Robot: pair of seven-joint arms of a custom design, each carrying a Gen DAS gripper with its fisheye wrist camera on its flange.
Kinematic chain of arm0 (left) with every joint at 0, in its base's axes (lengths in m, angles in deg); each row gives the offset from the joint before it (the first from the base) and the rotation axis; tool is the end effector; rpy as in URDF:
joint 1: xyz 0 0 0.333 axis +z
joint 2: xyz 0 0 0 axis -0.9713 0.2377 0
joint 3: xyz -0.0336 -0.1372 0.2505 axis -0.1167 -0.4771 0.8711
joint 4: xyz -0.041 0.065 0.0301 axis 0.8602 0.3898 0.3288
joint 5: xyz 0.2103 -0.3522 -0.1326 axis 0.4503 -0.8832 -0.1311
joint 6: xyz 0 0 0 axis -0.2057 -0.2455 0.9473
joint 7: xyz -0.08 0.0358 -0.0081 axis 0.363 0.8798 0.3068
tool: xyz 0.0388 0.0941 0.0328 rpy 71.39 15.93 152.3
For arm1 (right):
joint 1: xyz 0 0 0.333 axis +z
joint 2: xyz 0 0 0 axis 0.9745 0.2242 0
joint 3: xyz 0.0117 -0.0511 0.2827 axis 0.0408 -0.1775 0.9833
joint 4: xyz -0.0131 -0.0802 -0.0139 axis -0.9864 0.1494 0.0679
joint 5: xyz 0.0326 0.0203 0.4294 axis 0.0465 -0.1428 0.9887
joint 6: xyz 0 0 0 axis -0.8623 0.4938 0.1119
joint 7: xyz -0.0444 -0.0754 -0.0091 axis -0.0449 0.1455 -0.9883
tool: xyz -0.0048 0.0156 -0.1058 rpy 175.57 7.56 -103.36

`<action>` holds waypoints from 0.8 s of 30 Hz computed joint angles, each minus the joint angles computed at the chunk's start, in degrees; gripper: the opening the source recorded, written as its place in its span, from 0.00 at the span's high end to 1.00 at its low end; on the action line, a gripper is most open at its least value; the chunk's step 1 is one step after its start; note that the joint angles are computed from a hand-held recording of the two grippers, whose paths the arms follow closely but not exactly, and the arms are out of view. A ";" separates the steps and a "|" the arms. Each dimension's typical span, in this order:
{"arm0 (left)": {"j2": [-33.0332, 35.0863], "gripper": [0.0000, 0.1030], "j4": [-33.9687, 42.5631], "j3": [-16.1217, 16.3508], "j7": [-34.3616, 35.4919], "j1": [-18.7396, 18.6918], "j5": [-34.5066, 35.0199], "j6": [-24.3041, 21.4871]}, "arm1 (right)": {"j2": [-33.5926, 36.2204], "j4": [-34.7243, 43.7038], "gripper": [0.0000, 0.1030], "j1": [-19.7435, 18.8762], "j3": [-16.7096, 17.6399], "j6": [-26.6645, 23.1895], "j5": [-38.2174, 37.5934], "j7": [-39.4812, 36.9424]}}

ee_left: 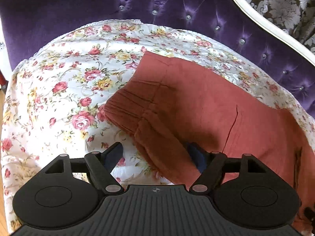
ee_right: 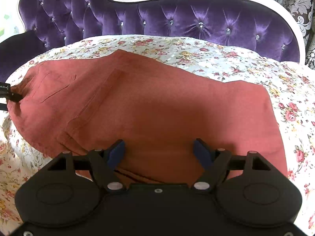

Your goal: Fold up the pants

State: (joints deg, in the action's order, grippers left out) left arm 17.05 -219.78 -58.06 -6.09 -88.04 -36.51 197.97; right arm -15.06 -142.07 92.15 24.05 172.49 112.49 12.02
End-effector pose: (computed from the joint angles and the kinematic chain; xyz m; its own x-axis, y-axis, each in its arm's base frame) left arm 0.4349 -0.2429 0.3210 0.5560 -0.8104 0.1847 -0.6031 -0.5462 -0.5813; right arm 0.4958 0.0775 0.2975 0.4279 -0.9027 -0.0455 -0.6513 -0.2730 -0.7080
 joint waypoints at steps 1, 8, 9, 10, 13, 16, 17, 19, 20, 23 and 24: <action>0.23 0.26 0.30 0.14 1.12 -0.02 0.05 -0.09 | 0.02 -0.01 0.23 -0.02 -0.01 -0.03 -0.37 0.34; 3.02 0.23 2.46 1.13 -1.45 2.28 4.54 2.96 | 0.06 -0.05 0.23 0.12 0.01 0.27 -1.18 1.41; 3.40 0.23 2.86 1.21 -2.03 2.43 5.05 2.77 | 0.10 -0.01 0.23 0.17 0.06 0.45 -1.05 1.35; 3.62 0.23 3.18 1.29 -2.48 2.45 5.24 2.54 | 0.17 0.04 0.23 0.21 0.08 0.60 -0.77 1.12; 3.75 0.48 3.57 0.91 -8.07 2.90 9.22 1.23 | 0.22 0.04 0.23 0.22 0.11 0.69 -1.11 1.49; 2.93 0.69 2.97 1.44 -9.67 2.75 9.75 0.94 | 0.26 0.03 0.23 0.25 0.13 0.78 -2.51 2.91; 2.43 0.73 2.53 1.55 -10.41 2.89 10.46 1.71 | 0.22 -0.02 0.23 0.26 0.12 0.81 -2.85 3.31; 1.70 0.77 2.51 1.17 -10.25 2.76 10.98 0.85 | 0.19 -0.05 0.23 0.33 0.11 0.93 -3.03 3.53; 1.41 0.77 2.84 0.78 -9.62 2.51 11.13 -0.36 | 0.16 -0.08 0.23 0.35 0.09 0.93 -3.02 3.49; 0.99 0.78 5.01 -0.57 -6.60 1.16 10.73 -5.50 | 0.13 -0.08 0.23 0.41 0.05 0.86 -2.85 3.43; 0.79 0.78 5.69 -0.91 -5.74 0.70 10.79 -6.85 | 0.14 -0.05 0.23 0.42 0.02 0.80 -2.50 3.05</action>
State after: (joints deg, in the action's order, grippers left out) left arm 17.84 -214.09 -58.97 -11.83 -87.34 -25.72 191.12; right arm -14.92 -142.11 92.57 24.07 173.29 109.99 15.07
